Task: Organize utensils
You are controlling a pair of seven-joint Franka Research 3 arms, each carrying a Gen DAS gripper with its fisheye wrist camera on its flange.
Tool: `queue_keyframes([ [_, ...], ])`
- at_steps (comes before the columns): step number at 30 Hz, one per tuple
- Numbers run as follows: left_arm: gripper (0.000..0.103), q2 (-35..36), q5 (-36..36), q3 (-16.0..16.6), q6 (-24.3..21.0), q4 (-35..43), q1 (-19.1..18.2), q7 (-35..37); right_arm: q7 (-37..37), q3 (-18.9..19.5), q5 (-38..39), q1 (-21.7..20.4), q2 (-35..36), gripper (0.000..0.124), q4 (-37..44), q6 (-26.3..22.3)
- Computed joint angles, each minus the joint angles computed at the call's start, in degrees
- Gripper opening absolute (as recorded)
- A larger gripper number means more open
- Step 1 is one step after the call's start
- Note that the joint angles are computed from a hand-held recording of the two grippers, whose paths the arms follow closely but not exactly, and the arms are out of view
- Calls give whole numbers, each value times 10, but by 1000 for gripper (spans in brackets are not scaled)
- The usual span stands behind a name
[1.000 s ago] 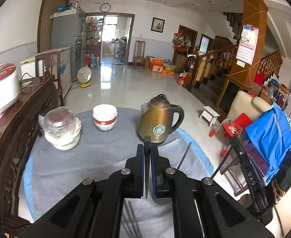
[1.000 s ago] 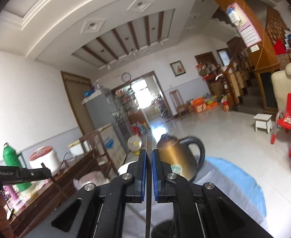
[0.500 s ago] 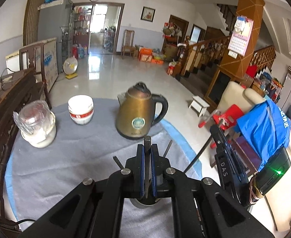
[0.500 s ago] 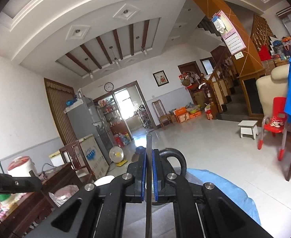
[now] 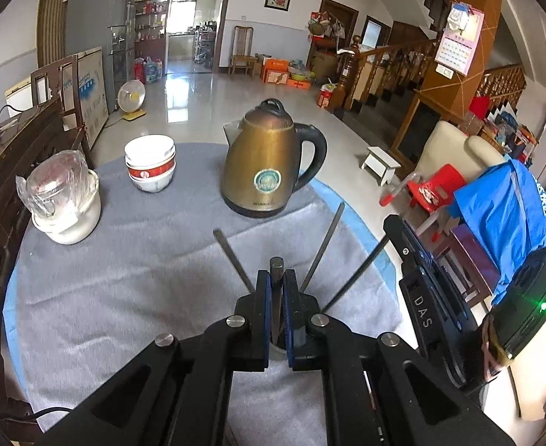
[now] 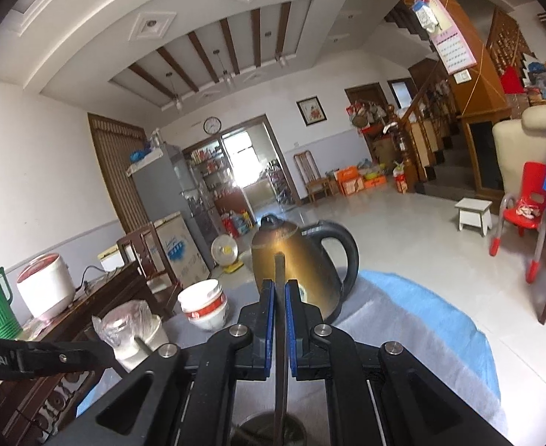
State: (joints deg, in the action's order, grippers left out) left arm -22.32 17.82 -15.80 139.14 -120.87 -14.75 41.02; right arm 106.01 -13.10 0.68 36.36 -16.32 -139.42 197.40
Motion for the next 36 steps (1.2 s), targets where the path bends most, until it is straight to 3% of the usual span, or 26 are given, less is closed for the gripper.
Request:
queue_keyframes([
  [2,7,-12,4,-2,2,-14,-1,1,21,-68,-28,65,-17,10,-8,-17],
  [4,21,-27,13,-6,-3,-27,-1,0,17,-90,-23,91,-33,11,-16,-24],
  [7,45,-56,23,-10,2,-53,1,-9,1,-107,-6,114,-61,11,-31,-41],
  [12,55,-108,58,-28,-29,-91,14,-35,-30,-123,24,139,-109,14,-61,-52],
  [15,58,-135,63,-30,-52,-117,12,-49,-47,-105,46,127,-134,29,-81,-53],
  [17,58,-151,63,-30,-69,-132,10,-55,-57,-81,63,107,-150,52,-100,-41],
  [18,58,-157,64,-30,-75,-139,9,-58,-62,-68,72,96,-155,56,-107,-31],
  [25,59,-203,61,-26,-126,-198,1,-76,-105,20,102,20,-214,55,-161,-24],
  [36,59,-240,26,-10,-157,-263,-21,-83,-175,42,148,51,-267,55,-201,-103],
])
